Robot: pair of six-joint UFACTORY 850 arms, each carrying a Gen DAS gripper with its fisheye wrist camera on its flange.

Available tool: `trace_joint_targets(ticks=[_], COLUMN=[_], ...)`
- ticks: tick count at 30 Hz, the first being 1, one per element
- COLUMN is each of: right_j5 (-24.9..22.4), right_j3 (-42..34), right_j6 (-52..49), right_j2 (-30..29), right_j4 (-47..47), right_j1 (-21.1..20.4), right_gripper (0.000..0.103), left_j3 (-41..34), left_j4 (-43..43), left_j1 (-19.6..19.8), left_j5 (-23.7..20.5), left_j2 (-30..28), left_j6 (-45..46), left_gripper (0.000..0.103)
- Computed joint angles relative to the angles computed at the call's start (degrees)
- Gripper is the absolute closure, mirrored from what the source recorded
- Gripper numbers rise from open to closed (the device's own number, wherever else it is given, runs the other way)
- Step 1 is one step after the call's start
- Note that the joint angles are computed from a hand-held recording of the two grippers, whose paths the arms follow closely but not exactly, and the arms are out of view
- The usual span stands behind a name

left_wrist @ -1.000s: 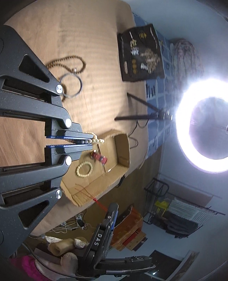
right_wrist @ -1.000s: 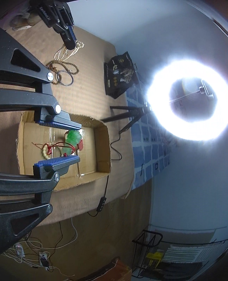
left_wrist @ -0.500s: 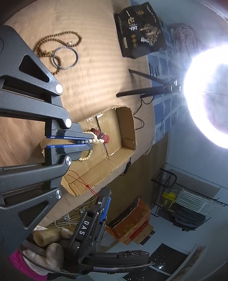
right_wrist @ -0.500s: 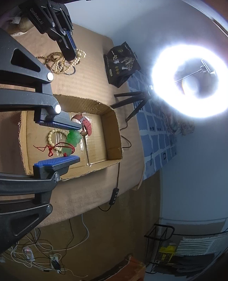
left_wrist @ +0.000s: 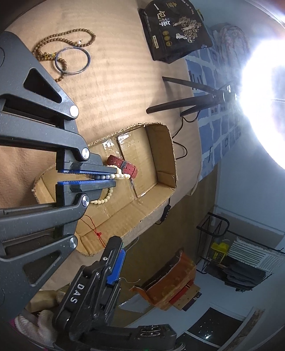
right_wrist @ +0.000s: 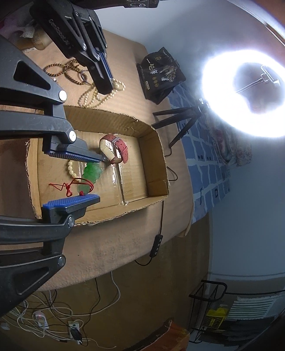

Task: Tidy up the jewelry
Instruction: 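Carry the pearls in the left tool while the right tool carries the pendant into the box, then open the left tool to drop the pearls while the right tool releases the pendant in the box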

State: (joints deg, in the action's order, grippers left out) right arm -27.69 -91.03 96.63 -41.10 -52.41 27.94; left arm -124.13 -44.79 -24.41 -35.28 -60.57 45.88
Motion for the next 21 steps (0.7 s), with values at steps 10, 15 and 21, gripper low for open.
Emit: trace_joint_targets(ticks=[10, 15, 21], right_j5=[1.84, 2.48, 2.06], right_j3=[1.04, 1.26, 1.01], right_j6=[-0.39, -0.84, -1.17], right_j2=[-0.02, -0.07, -0.29], right_j4=[1.41, 2.25, 3.04], right_j1=[-0.52, -0.73, -0.76], right_gripper=[0.073, 0.072, 0.066], left_j3=[-6.52, -7.42, -10.03], left_j4=[5.02, 5.92, 8.8], left_j1=[-0.93, -1.1, -1.2], left_j5=[-2.08, -2.11, -3.13], left_j2=[-4.37, -4.94, -6.46], left_j6=[-5.57, -6.48, -10.0], left_gripper=[0.102, 0.102, 0.085])
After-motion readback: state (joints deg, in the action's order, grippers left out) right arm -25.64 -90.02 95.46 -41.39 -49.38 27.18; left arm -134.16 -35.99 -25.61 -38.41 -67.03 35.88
